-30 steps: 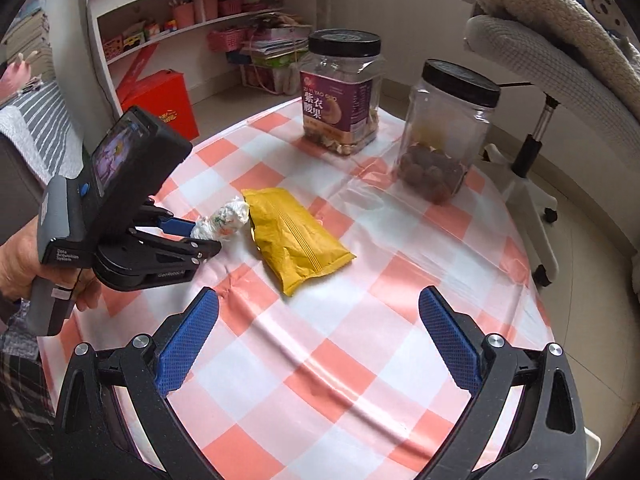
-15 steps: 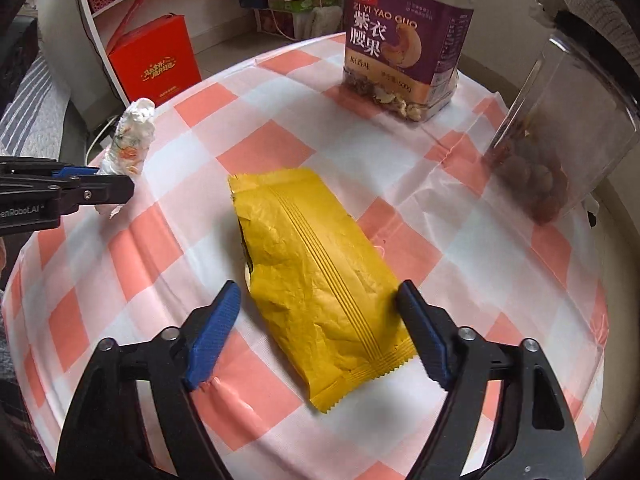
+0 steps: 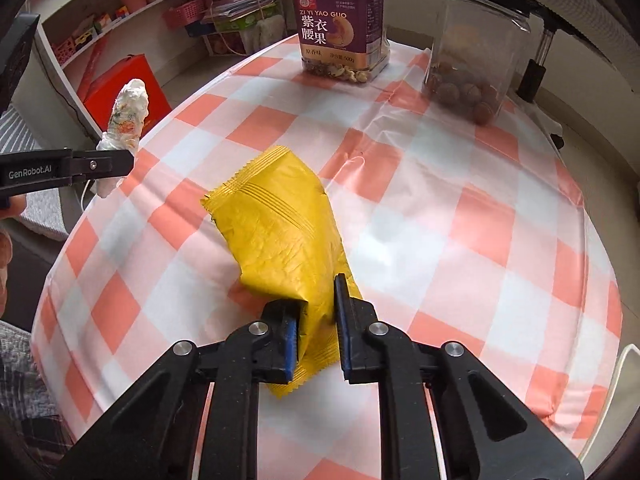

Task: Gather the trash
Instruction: 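Grasp the tissue with the left gripper while the right gripper grasps the yellow wrapper, then carry the yellow wrapper and tissue to the white bin and release both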

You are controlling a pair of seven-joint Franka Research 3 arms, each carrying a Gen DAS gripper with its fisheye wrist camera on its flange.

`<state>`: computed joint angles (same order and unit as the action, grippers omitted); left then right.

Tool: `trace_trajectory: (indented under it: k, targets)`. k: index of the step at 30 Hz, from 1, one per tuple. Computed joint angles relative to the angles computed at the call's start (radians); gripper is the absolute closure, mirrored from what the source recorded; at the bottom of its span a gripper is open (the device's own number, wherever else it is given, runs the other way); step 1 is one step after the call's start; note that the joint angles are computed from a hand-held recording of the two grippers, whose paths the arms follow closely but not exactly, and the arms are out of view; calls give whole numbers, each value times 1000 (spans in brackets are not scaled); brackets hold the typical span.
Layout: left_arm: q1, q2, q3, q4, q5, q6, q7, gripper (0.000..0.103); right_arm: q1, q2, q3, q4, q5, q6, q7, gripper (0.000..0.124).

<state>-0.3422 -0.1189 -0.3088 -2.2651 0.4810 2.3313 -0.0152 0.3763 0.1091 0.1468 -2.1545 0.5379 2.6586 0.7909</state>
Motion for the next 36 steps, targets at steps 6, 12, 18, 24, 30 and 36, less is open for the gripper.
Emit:
trace_trajectory:
  k: [6,12,18,24,30,36]
  targets:
    - [-43,-19,-34,38,-41,-127,-13,75,6,-192,-22,-182,57,13,-28,110]
    - [-95,-20,-91,149,17,-287,-78,75,11,-367,-92,-275,160,-53,-95,110]
    - [-181,86,-131,357,155,-453,-147,75,-15,-470,-153,-307,186,-97,-137,110]
    - [-293,247,-113,574,274,-548,-157,75,-51,-478,-196,-301,232,-64,-178,110]
    - [-361,374,-51,687,318,-501,-173,75,-101,-443,-234,-277,287,-23,-207,110]
    - [-417,500,7,839,320,-482,-93,75,-169,-383,-253,-231,316,-16,-199,110]
